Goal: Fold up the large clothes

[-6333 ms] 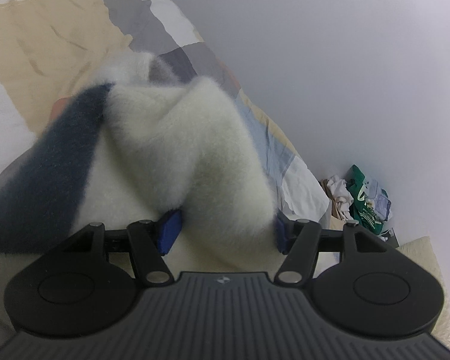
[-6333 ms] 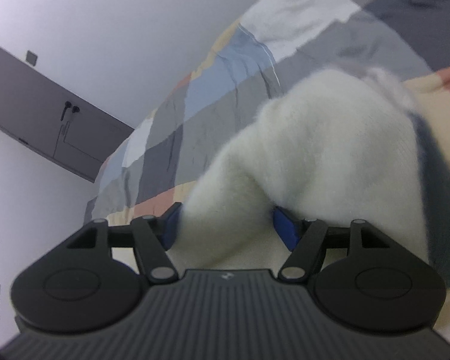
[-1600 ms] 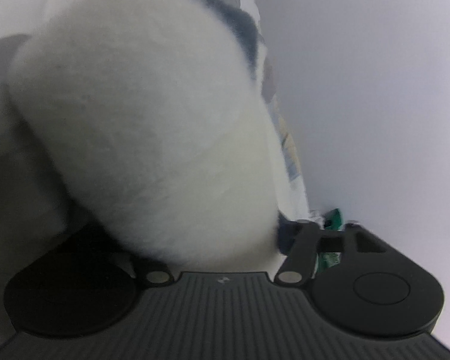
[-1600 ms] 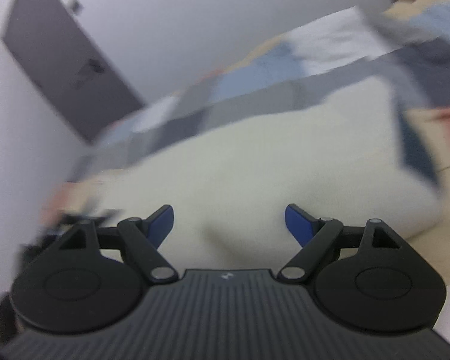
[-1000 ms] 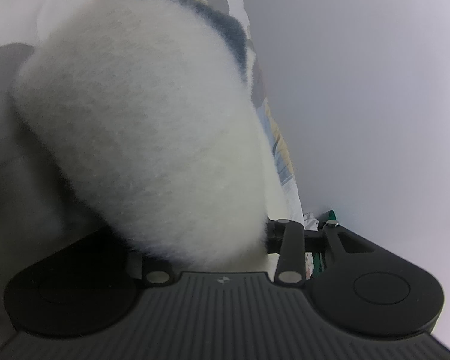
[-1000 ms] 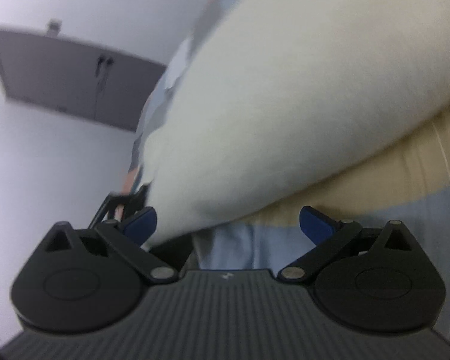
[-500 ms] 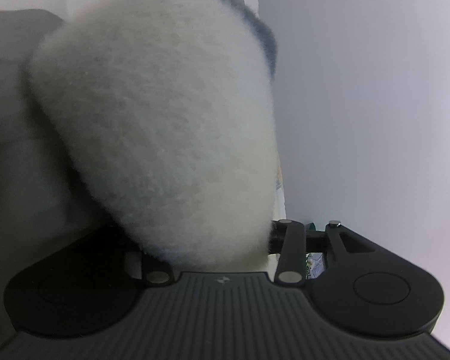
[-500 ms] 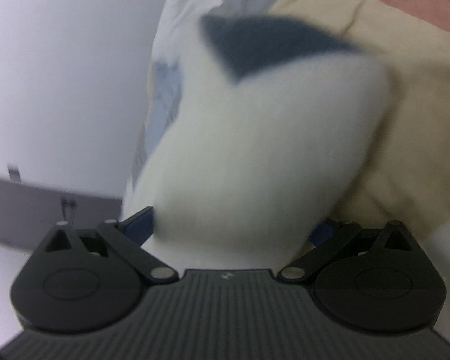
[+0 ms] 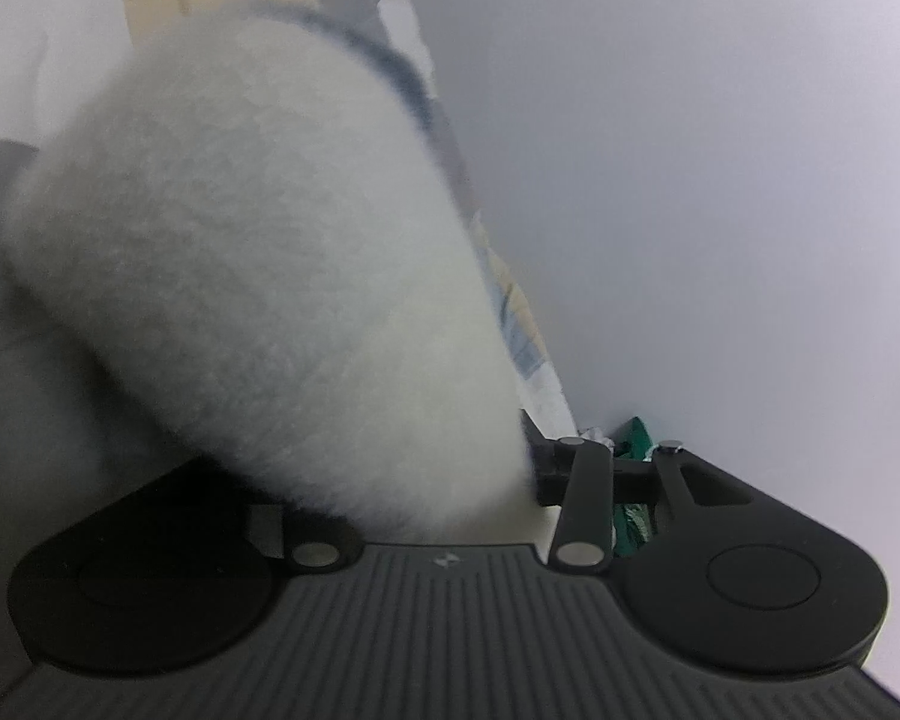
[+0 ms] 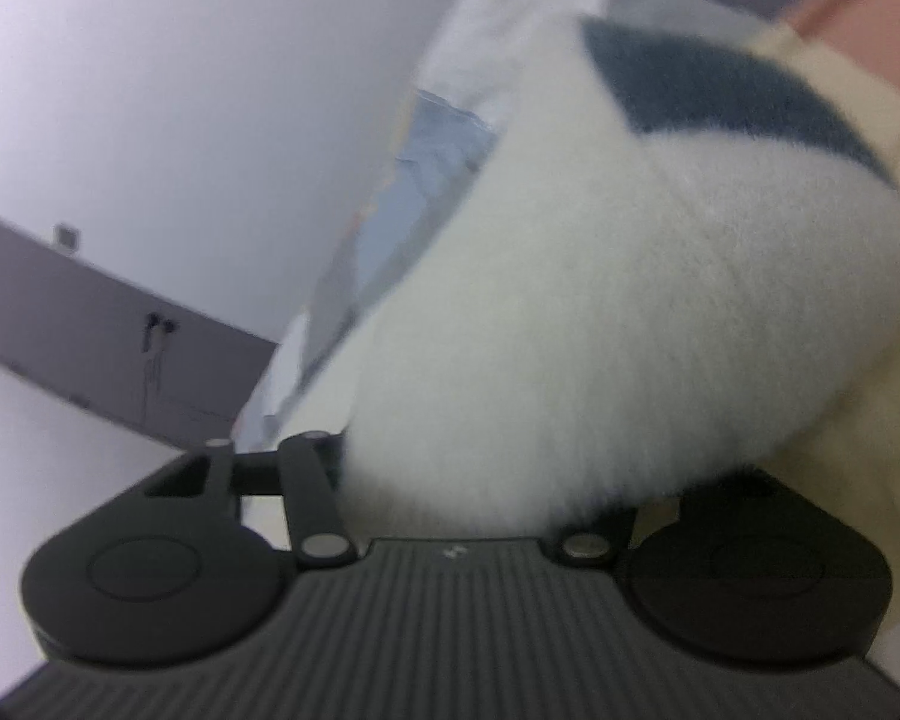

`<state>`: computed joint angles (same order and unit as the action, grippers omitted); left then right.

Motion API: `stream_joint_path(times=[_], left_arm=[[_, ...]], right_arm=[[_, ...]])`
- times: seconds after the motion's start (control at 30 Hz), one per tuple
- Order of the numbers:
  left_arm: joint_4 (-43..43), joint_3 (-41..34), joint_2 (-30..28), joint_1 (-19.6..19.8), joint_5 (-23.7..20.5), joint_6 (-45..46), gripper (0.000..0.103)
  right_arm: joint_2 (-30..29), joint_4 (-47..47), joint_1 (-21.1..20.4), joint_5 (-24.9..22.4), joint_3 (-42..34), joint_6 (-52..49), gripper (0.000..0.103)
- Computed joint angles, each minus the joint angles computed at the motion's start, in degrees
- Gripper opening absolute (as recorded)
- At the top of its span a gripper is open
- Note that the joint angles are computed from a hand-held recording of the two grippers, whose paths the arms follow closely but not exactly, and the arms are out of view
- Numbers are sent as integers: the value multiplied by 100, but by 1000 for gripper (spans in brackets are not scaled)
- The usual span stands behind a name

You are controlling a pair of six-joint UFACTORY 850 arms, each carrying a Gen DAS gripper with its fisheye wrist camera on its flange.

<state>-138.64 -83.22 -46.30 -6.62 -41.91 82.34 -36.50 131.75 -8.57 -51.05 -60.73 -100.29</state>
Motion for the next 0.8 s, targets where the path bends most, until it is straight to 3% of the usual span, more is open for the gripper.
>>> stream_joint_path(times=[0.17, 0.27, 0.47, 0.63, 0.8], left_arm=[[-567, 543, 383, -63, -289, 751, 48], [-863, 849, 698, -133, -292, 1243, 48], [-849, 1016, 1115, -235, -491, 1625, 48], [-733, 915, 1338, -319, -573, 1442, 48], [-630, 112, 1055, -656, -380, 1302, 48]], right_arm=[[407, -86, -163, -652, 360, -498, 59], [654, -352, -251, -768, 442, -593, 59], [1213, -468, -514, -1267, 706, -711, 59], [1622, -849, -855, -1466, 662, -589, 59], [1865, -1020, -1257, -1573, 460, -391, 59]])
